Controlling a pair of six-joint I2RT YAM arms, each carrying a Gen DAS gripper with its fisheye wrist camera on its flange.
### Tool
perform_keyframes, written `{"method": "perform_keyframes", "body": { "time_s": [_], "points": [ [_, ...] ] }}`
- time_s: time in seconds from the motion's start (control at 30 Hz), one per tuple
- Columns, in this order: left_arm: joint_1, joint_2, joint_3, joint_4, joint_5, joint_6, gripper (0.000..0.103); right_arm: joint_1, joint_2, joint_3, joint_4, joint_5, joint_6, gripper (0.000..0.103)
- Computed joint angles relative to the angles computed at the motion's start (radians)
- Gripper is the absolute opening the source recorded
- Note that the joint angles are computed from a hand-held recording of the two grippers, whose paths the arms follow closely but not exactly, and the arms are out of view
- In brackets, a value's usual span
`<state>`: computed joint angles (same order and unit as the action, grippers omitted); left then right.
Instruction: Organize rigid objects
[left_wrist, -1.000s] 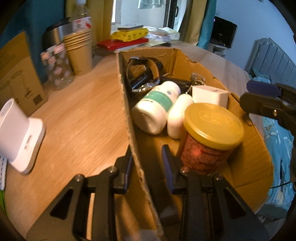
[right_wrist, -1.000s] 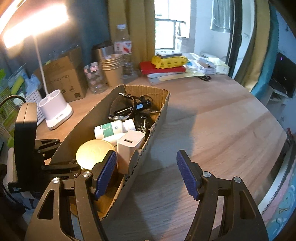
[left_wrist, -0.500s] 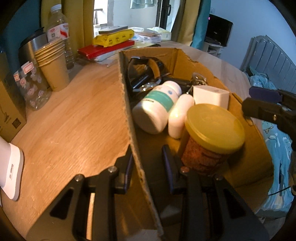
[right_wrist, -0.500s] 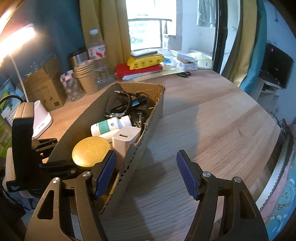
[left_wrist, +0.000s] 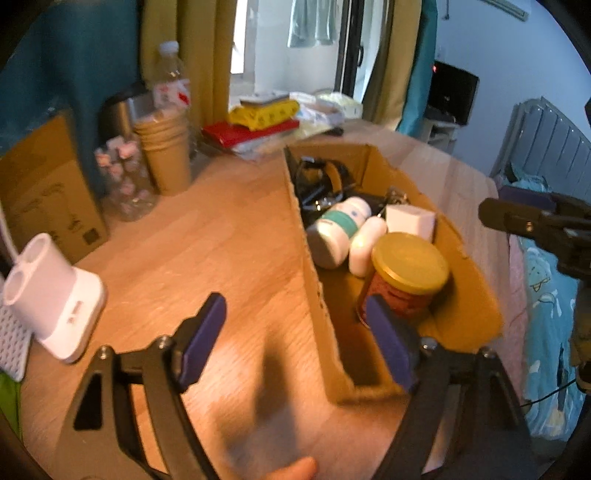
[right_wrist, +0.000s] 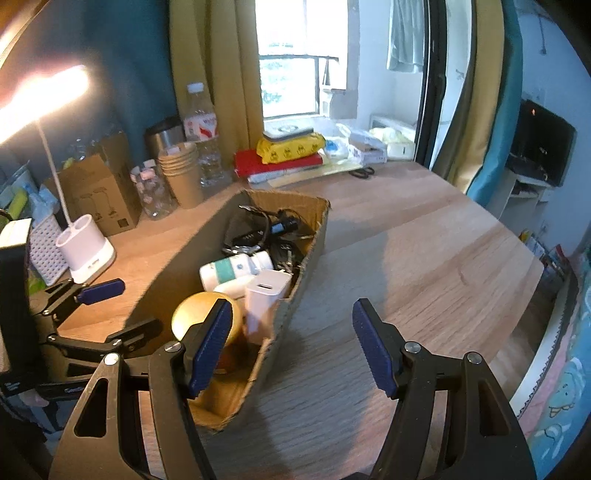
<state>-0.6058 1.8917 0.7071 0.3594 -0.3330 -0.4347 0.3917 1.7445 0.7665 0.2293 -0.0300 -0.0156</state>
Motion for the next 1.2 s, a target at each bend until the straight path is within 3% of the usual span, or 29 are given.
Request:
{"method": "perform_keyframes", "body": {
  "time_s": [0.27,0.57,0.9,1.2],
  "points": [
    [-0.101,-0.269,-0.169,-0.058,-0.125,-0.041,0.086,0.073,-0.166,-0.115,0.007,0.072,0.043,0.071],
    [-0.271,-0.587,-0.252,-0.305,-0.301,-0.152,0.088,0.170,-0.435,-0.259,-0.043,0.163,0.095,0.071],
    [-0.471,-0.745,-0.224,-0.569,-0.465,-0.339,0.088,0.294,-0.703,-0.341,-0.183,0.314,0.168,0.071],
    [-0.655,-0.797,-0.147,-0.832,-0.632,-0.529,0.088,0.473,-0.918,-0.373,-0.354,0.495,0.249,0.072]
  ]
}}
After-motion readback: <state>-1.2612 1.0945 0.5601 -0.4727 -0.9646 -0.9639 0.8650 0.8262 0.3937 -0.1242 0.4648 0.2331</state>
